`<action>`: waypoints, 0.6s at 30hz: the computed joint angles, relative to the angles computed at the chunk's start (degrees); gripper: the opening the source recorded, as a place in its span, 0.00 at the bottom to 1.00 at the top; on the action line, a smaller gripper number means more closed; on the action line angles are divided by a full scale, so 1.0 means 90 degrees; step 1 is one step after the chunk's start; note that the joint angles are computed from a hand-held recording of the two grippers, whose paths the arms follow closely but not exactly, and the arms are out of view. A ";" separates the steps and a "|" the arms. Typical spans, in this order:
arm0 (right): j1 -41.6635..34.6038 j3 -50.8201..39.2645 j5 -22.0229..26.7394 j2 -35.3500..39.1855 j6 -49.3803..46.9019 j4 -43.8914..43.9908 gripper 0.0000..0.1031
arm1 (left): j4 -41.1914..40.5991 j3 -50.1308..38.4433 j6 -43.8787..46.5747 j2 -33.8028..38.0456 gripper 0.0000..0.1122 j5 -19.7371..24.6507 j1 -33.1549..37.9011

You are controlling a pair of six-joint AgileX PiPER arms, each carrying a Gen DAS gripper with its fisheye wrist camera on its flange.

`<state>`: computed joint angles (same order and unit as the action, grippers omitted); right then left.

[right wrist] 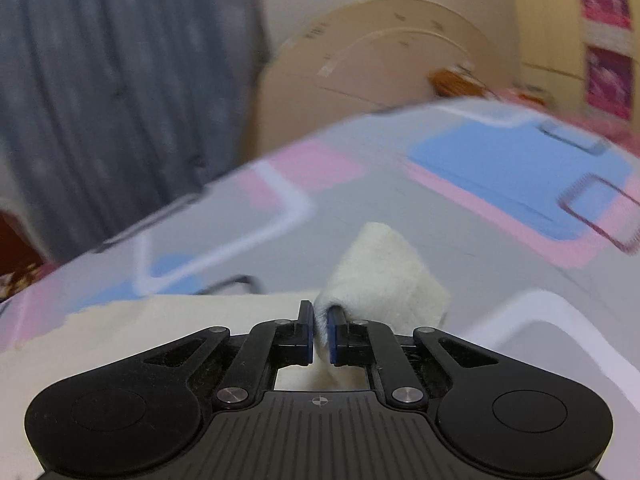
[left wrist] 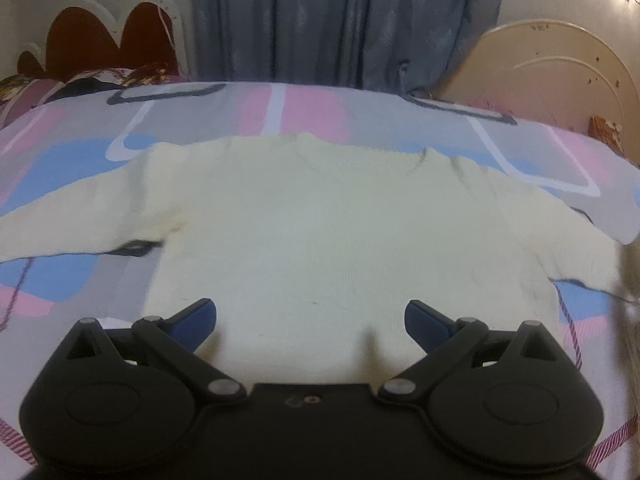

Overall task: Fold small clothes
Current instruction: 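Fold the held sleeve across the sweater body and open the right gripper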

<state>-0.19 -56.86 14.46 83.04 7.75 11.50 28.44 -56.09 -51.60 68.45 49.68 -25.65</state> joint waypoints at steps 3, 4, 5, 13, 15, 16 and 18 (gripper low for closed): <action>0.0808 -0.0350 0.0046 0.0035 0.0605 -0.0539 0.06 | 0.0067 0.0093 0.0187 -0.0261 0.89 0.0050 0.0279; 0.1109 -0.0477 0.0055 0.0079 0.0893 -0.0808 0.06 | 0.0015 0.0125 0.0330 -0.0341 0.89 0.0024 0.0433; 0.1432 -0.0660 0.0081 0.0175 0.1112 -0.1021 0.06 | -0.0090 0.0174 0.0531 -0.0443 0.89 -0.0035 0.0652; 0.4020 -0.2186 0.0481 0.1714 0.3341 -0.3150 0.06 | -0.1947 0.0515 0.3042 -0.0694 0.89 -0.0773 0.2993; 0.4423 -0.2724 0.0786 0.2235 0.3021 -0.2862 0.06 | -0.2708 0.0542 0.3983 -0.0672 0.89 -0.0890 0.3632; 0.4554 -0.3044 0.1021 0.2502 0.2566 -0.2412 0.06 | -0.3105 0.0538 0.4466 -0.0647 0.89 -0.0895 0.3934; 0.4769 -0.3299 0.1277 0.2759 0.2278 -0.2095 0.07 | -0.3860 0.0484 0.5287 -0.0552 0.89 -0.0880 0.4416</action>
